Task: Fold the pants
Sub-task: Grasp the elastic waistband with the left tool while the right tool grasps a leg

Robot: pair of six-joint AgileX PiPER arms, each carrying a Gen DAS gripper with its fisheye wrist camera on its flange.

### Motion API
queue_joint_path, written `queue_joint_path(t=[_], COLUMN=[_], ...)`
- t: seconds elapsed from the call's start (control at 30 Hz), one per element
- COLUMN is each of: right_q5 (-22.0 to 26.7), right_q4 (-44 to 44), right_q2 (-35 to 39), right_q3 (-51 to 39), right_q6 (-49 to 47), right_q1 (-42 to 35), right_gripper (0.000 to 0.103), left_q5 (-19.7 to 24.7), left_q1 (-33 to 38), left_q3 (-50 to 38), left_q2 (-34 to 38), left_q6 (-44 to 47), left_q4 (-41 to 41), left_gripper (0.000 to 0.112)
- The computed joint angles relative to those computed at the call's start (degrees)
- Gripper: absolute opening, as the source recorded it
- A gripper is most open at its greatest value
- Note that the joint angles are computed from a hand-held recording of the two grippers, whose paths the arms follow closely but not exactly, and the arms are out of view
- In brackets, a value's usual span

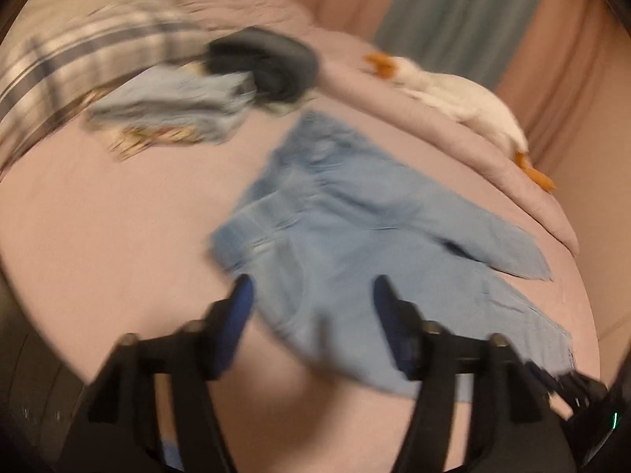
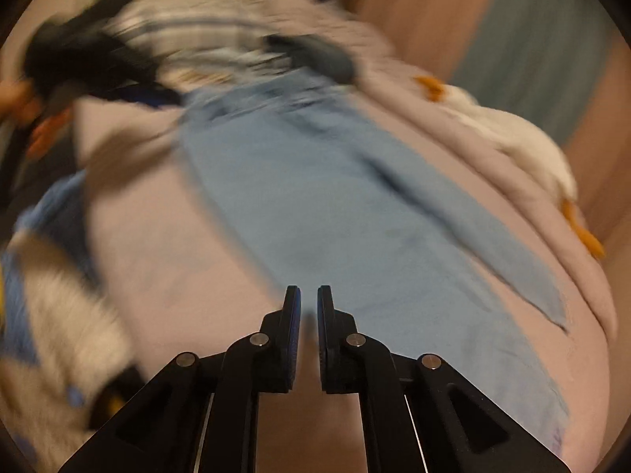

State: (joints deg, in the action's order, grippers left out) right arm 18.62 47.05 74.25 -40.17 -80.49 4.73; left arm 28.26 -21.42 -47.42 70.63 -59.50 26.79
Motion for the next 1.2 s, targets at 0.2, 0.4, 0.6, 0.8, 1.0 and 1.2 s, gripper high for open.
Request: queue_joint_path(t=[0.2,0.4,0.6,0.8,1.0,1.2], right_q5=[-2.48,0.31,6.77,24.18,20.55,26.02], right_q4=[-19.22,-24.45,-16.91,-11.90,-14.37,-26.87], right_q2=[14.41,11.49,13.44,18.01,30.44,50.30], right_q3=[-9.71,-6.75,-9.43,-21.57,-40.84,-74.68], right_q6=[34.37,35.60,23.92,16.85,24.40,37.47], right_q1=[-1.04,-1.19,-9.10,-16.29,-12.60,-5.70], right_gripper=[0.003,0.004,0.029,0.030,0.040,0.041], left_q5=[5.34,3.63,5.12,9.05,16.37,27.60], left_q1=[-4.21,-4.47,-2.46,3.43,7.02,12.89], left_q3=[-10.93,-6.61,-10.41,-23.70,-52.12,-79.60], left_q2=[19.62,16.05,19.31,24.84,42.98,58.31], left_q6=[16.68,22.30,35.94,47.19,44.27,52.80], left_q4=[-5.72,-5.39,-16.23,-23.35,-10.71,-14.17], left_gripper=[0.063,0.065,0.076,0.076,0.076,0.076])
